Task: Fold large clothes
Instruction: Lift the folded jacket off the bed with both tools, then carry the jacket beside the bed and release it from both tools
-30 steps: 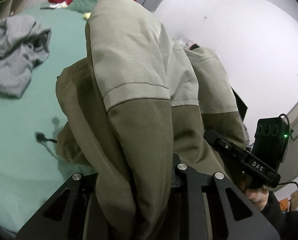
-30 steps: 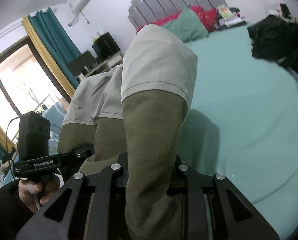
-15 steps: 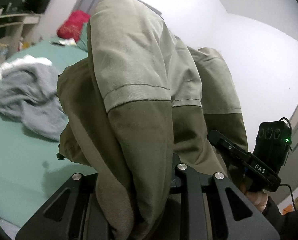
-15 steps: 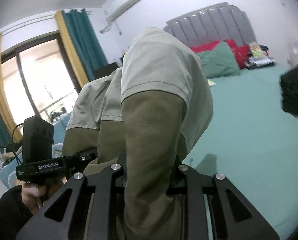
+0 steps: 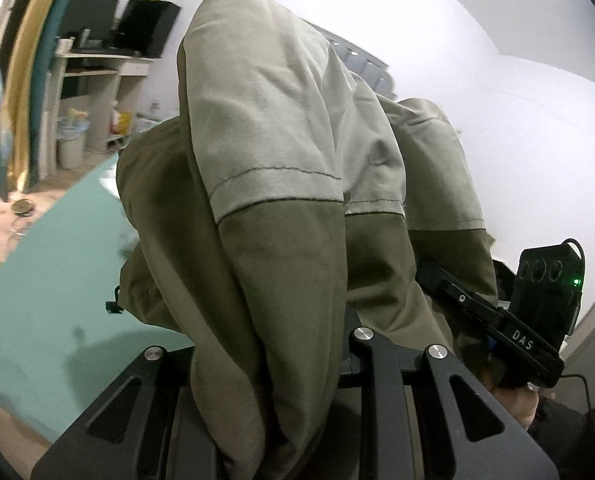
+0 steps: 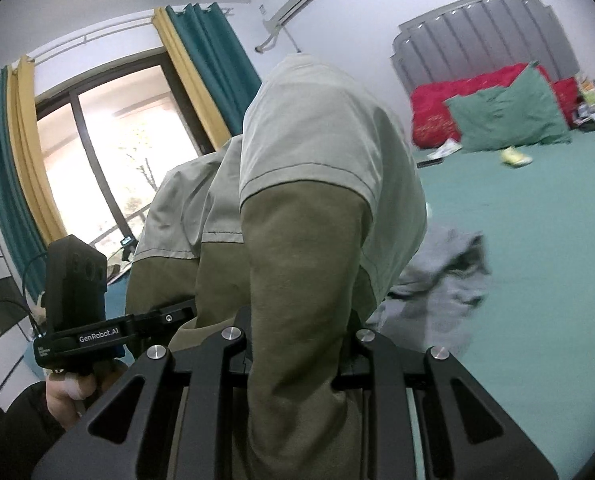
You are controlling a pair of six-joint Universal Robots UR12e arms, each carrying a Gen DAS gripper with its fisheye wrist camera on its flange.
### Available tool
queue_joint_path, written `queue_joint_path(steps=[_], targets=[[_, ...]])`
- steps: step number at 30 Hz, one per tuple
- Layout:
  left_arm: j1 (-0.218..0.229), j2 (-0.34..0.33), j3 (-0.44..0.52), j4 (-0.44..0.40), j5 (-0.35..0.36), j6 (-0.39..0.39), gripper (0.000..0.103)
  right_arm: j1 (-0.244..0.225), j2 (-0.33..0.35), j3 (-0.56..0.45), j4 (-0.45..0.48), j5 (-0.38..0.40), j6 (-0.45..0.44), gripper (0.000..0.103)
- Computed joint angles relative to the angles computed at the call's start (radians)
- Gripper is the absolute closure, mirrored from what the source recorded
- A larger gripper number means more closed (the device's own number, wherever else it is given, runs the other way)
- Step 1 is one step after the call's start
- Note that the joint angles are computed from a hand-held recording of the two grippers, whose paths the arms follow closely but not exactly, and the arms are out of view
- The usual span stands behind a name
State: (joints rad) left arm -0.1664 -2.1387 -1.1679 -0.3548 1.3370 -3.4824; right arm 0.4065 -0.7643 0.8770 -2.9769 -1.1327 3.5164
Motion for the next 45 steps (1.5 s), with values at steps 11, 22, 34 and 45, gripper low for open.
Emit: queue_joint_path(steps=[11, 22, 34, 45], targets=[[0.095, -0.003, 0.014, -0.250, 0.040, 0.105, 0.076, 0.064, 0.259, -0.360, 0.154, 0.047, 0.256, 0.081], [0.128, -0.060, 0.014, -0.360, 0.133, -0.002, 0.035, 0.057, 0.253, -0.299, 0.392, -0.028, 0.145, 0.055], [0.087, 0.003, -0.024, -0.270, 0.366, -0.062, 0.035, 0.022, 0.114, -0.072, 0.389, -0.028, 0.149, 0.027], [-0.004, 0.037, -0.053, -0.244, 0.344, -0.034, 0.035, 0.000, -0.019, 0.098, 0.390, -0.066, 0.108, 0.022]])
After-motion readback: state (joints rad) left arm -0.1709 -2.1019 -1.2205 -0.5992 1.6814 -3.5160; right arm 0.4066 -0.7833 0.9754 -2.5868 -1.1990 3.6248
